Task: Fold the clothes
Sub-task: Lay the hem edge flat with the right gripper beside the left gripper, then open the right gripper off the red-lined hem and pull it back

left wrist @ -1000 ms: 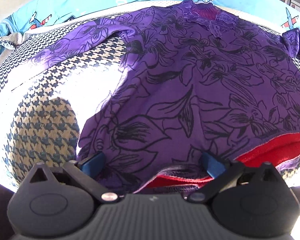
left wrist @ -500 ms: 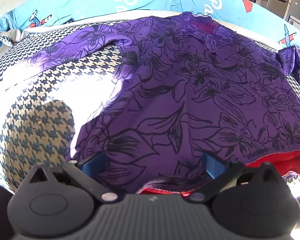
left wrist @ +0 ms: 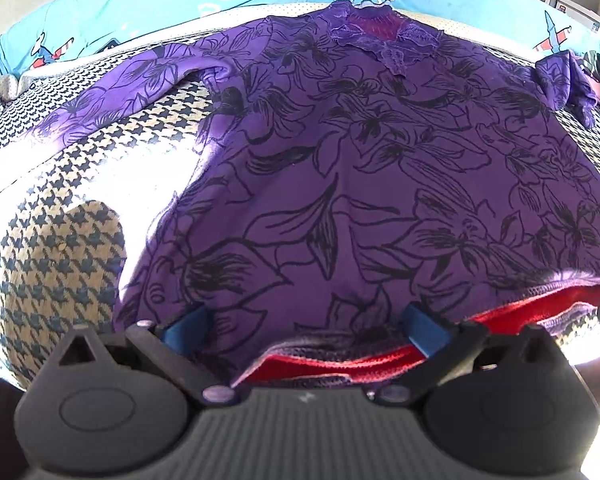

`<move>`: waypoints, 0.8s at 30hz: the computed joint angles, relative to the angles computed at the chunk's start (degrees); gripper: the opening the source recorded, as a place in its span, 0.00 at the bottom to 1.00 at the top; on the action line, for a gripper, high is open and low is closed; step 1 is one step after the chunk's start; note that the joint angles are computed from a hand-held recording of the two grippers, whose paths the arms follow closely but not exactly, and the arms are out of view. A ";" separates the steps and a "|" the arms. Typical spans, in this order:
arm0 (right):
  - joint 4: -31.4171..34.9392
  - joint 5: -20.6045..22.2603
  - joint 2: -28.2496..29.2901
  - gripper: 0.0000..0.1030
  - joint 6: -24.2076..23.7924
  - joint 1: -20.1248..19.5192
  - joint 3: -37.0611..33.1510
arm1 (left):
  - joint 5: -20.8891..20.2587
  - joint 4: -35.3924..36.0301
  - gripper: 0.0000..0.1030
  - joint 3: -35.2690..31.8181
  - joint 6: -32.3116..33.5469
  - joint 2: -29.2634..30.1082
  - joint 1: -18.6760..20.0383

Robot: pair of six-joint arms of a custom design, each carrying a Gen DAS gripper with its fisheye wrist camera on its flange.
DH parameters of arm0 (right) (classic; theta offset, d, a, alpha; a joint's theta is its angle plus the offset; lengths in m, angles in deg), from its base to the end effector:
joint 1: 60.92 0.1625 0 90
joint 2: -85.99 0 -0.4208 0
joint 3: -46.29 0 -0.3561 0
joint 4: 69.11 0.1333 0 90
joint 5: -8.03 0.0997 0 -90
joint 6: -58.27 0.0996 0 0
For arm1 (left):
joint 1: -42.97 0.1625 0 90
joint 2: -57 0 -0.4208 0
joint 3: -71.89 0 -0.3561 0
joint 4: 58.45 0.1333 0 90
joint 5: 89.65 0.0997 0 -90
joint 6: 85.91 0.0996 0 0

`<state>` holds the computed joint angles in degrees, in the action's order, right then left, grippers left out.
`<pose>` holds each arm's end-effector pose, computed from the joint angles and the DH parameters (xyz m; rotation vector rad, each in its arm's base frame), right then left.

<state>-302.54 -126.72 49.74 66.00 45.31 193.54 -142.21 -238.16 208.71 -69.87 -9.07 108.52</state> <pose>0.1540 -0.3029 0.0726 -0.1065 -2.3667 0.8702 0.0076 -0.4517 0.1685 0.7249 2.3700 -0.4736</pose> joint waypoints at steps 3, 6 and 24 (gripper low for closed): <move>2.11 5.07 -2.03 0.57 2.74 -0.98 2.88 | -0.30 1.46 1.00 0.21 -0.08 -0.84 -0.04; -2.70 7.56 -0.99 0.57 3.89 -1.28 4.49 | -2.40 -0.20 1.00 0.31 -0.64 -1.78 0.38; -7.66 -0.99 6.76 0.57 -9.01 1.24 -9.41 | -1.53 -1.96 1.00 -3.90 -2.67 3.09 1.16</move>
